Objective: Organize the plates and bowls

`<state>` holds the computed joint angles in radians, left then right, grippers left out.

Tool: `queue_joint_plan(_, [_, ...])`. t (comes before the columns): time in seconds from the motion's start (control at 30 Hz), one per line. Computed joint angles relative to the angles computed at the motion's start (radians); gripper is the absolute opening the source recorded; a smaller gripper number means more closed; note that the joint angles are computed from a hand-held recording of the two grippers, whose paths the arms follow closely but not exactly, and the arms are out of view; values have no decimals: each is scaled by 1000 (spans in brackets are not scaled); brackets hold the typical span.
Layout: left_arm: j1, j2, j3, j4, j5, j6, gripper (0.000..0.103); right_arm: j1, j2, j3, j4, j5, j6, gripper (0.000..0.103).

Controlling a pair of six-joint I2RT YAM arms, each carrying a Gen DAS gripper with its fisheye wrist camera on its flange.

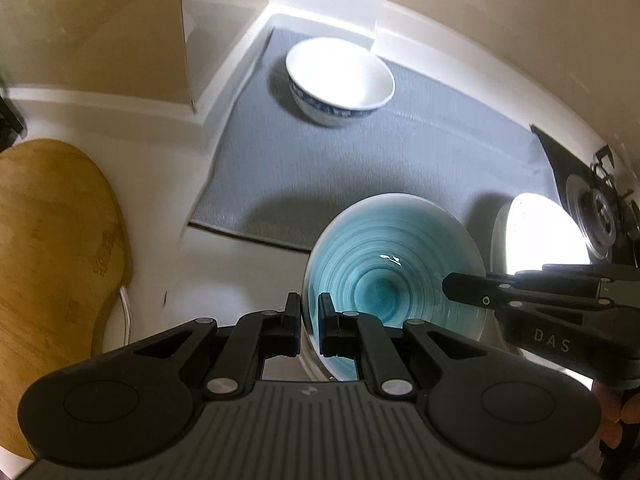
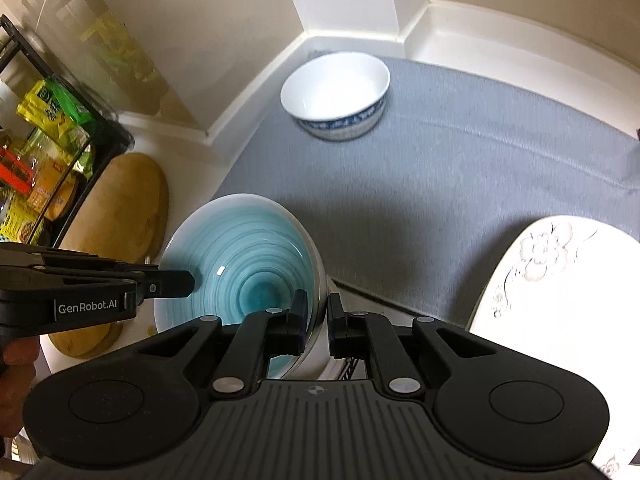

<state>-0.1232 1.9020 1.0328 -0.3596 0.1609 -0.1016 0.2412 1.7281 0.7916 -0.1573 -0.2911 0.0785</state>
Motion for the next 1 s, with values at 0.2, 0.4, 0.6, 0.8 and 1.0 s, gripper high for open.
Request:
queue_joint_plan(0.2, [2, 29, 17, -43, 10, 23, 8, -5, 23, 1, -27, -14, -20, 11])
queue_joint_plan(0.4, [9, 50, 38, -68, 31, 37, 8, -15, 50, 21, -48, -25, -39, 11])
queue_joint_plan(0.6, [54, 18, 31, -52, 79, 53, 8, -32, 51, 36, -61, -51, -49, 17])
queue_joint_plan(0.8, [65, 45, 57, -39, 100, 41, 10, -46, 80, 63, -27, -87, -32, 21])
queue_joint_plan(1.0, [67, 108, 98, -49, 113, 22, 15, -70, 147, 116, -56, -120, 11, 14])
